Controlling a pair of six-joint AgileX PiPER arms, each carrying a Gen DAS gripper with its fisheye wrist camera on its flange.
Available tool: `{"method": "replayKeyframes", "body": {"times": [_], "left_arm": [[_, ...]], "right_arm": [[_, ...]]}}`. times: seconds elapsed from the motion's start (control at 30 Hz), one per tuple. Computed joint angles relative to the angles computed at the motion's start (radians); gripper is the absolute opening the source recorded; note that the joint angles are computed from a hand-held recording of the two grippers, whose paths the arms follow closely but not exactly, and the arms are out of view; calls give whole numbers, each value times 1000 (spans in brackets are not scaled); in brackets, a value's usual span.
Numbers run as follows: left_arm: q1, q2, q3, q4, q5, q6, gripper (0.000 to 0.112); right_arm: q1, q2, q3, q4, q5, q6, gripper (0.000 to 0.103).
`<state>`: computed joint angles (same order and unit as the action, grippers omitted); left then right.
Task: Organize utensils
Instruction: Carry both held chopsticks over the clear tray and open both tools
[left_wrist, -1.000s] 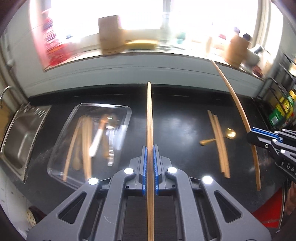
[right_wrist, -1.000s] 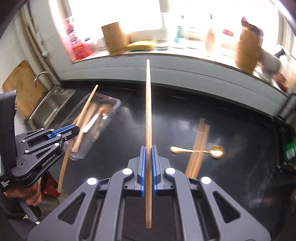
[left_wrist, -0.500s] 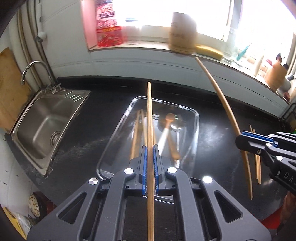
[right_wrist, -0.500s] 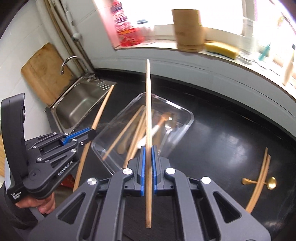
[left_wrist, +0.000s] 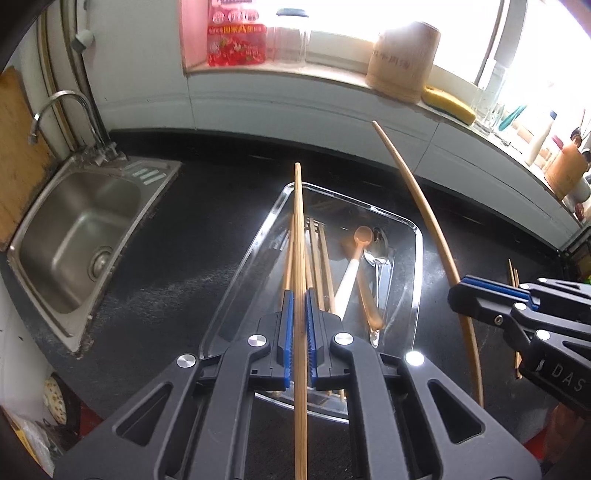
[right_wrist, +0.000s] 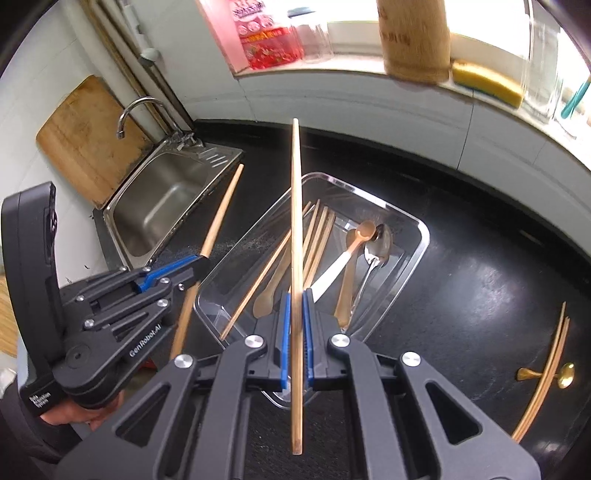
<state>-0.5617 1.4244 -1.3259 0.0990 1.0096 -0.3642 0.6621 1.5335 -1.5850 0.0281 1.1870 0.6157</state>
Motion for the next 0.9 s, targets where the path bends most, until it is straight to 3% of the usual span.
{"method": "replayKeyframes", "body": {"times": [0.37, 0.83, 0.87, 0.9], "left_arm": [[116, 223, -89, -181, -29, 134, 6], [126, 402, -234, -231, 15, 186, 6], [135, 408, -243, -252, 20, 193, 6], [148, 412, -253, -286, 28, 206, 7]], "right_arm": [[-151, 132, 59, 238, -66, -150, 7], [-221, 251, 66, 333, -100, -250, 7], [-223, 258, 58, 330, -92, -256, 8], [-227, 263, 51, 326, -79, -263, 16]]}}
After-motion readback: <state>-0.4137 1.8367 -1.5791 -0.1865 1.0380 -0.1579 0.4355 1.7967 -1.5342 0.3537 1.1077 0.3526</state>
